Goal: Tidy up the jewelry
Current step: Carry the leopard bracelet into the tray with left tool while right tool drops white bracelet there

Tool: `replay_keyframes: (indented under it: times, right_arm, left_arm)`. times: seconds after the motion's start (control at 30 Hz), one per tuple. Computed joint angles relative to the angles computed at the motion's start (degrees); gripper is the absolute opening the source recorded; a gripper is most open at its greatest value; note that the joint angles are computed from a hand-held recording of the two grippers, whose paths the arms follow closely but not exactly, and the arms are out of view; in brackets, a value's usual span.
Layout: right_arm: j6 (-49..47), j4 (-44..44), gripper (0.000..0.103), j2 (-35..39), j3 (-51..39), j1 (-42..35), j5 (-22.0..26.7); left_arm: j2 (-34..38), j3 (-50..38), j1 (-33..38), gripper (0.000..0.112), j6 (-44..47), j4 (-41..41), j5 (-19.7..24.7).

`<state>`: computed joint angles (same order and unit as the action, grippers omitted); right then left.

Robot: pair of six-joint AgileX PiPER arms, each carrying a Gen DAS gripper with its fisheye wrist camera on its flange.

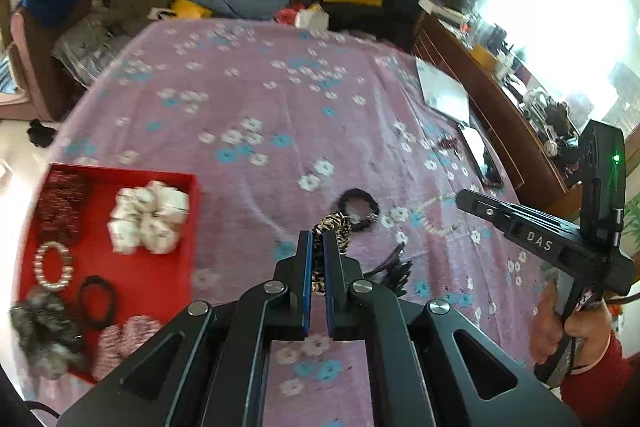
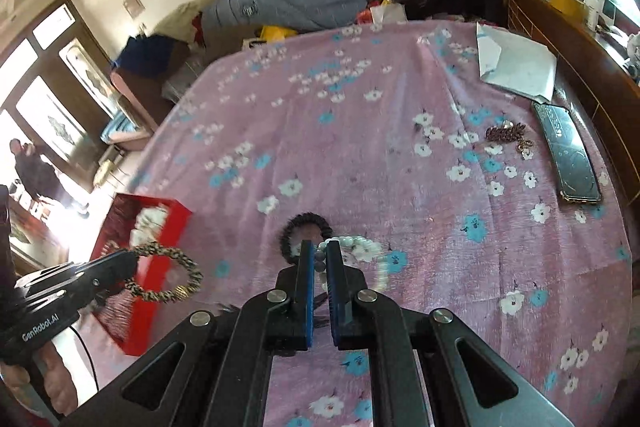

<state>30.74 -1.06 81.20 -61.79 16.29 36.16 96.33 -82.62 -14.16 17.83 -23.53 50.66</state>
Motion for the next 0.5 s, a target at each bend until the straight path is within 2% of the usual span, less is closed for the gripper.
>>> replay_keyframes:
  times: [0.3, 0.5]
  right_arm:
    - [8.98, -6.85, 0.007, 0.38, -4.34, 8.68, 2.81]
    - [11.09, -8.52, 0.007, 3.76, -11.32, 14.03, 5.04]
  left_arm:
    - [-5.15, 1.36, 11.26, 0.005, 3.64, 0.63, 2.85]
    - [-2.09, -2.51, 21.43, 0.005, 8.48, -0.14, 6.04]
